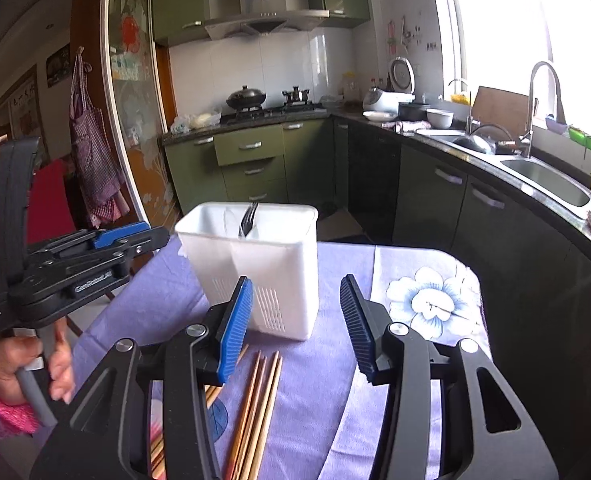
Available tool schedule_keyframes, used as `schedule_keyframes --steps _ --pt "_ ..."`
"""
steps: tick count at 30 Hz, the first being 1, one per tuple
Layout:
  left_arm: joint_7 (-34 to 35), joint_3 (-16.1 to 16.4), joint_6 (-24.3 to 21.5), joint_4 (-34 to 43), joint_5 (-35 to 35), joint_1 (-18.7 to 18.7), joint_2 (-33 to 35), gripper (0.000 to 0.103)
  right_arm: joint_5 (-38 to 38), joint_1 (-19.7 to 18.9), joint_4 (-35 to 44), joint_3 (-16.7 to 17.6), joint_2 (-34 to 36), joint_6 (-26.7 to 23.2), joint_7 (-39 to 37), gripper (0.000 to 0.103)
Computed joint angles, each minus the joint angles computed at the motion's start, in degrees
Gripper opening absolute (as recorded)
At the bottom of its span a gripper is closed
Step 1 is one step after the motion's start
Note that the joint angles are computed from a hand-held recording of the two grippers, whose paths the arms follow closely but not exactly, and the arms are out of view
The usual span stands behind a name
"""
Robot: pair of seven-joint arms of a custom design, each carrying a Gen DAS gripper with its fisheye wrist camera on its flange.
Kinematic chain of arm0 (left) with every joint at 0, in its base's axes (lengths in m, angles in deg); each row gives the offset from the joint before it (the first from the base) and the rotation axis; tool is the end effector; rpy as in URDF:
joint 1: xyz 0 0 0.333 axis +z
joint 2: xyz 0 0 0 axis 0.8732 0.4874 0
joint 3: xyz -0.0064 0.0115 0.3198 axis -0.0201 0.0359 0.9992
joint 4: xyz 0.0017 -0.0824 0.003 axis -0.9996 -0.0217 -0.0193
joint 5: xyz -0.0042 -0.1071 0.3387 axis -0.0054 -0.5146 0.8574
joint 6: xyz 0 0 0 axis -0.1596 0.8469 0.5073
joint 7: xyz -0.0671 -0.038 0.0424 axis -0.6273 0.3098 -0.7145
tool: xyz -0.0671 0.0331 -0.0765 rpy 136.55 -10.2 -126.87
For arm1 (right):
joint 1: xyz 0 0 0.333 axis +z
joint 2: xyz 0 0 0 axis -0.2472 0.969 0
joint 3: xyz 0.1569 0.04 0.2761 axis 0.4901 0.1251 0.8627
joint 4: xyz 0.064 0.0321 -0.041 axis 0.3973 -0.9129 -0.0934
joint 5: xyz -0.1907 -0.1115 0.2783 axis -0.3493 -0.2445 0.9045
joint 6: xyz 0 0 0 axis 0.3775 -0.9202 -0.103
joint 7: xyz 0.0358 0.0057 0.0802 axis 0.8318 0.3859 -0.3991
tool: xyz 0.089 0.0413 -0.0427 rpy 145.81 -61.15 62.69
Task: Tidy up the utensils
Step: 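Close the left gripper on one wooden chopstick while the right gripper approaches the chopsticks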
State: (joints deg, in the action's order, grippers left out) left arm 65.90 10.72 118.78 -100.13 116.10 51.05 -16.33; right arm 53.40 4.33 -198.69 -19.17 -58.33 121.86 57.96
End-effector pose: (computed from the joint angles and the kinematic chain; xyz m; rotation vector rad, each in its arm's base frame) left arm 0.3948 -0.2447 0.5627 -1.6957 1.7635 -0.8572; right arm 0.4033 0.0203 0.5451 -1.8191 1.2649 -0.5047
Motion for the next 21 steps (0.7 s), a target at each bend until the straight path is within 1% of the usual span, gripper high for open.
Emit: schedule_keyframes --steps 1,2,3,4,6,7,9,12,16,18,21 --pt "5.3 3.01 -1.91 -1.03 -6.3 -3.91 -0.04 0.029 -1.04 -0.91 -0.29 0.27 0.52 -1.22 1.19 0.046" --pt "9.58 5.03 -4.08 -1.58 -11.76 -6.79 0.25 0.027 -2.12 -1.81 -0.57 0.69 1.01 -2.3 2.4 0.047" --pt "12.68 6.31 -5.17 -2.25 -16.14 -8.6 0.56 0.026 -2.42 -2.07 -0.74 0.52 1.54 -3.18 2.63 0.048" --pt "15.04 6.96 -6.4 -2.45 -19.62 -9.71 1.17 0.026 -3.06 -2.57 -0.89 0.7 1.95 -4.28 3.23 0.048" --pt "17.55 6.48 -8.29 -1.97 -22.99 -10.07 3.01 0.026 -4.84 -3.68 -1.22 1.65 2.99 -5.88 4.52 0.048" --pt "17.92 5.72 -9.55 -1.48 -23.28 -9.74 4.12 0.026 -5.93 -4.32 -1.25 2.1 3.47 -6.62 5.19 0.048" --pt "20.16 5.31 -11.82 -0.07 -25.82 -9.97 6.26 0.026 -6.94 -4.88 -1.81 2.69 4.0 -6.74 5.62 0.048" --pt "20.56 4.15 -14.78 1.62 -26.94 -9.39 8.54 0.022 -7.27 -5.17 -2.74 2.58 3.9 -6.52 5.22 0.048" --pt "19.66 3.24 -16.38 2.38 -25.62 -8.44 9.65 0.021 -7.21 -5.56 -3.24 1.92 3.57 -6.67 4.16 0.048" --pt "20.02 3.24 -17.0 2.76 -25.68 -8.25 9.92 0.021 -6.82 -5.56 -3.14 1.47 3.61 -6.9 3.47 0.05" --pt "20.35 2.95 -17.98 3.33 -25.55 -8.25 10.23 0.021 -7.39 -6.23 -2.41 1.81 3.71 -7.78 4.32 0.05"
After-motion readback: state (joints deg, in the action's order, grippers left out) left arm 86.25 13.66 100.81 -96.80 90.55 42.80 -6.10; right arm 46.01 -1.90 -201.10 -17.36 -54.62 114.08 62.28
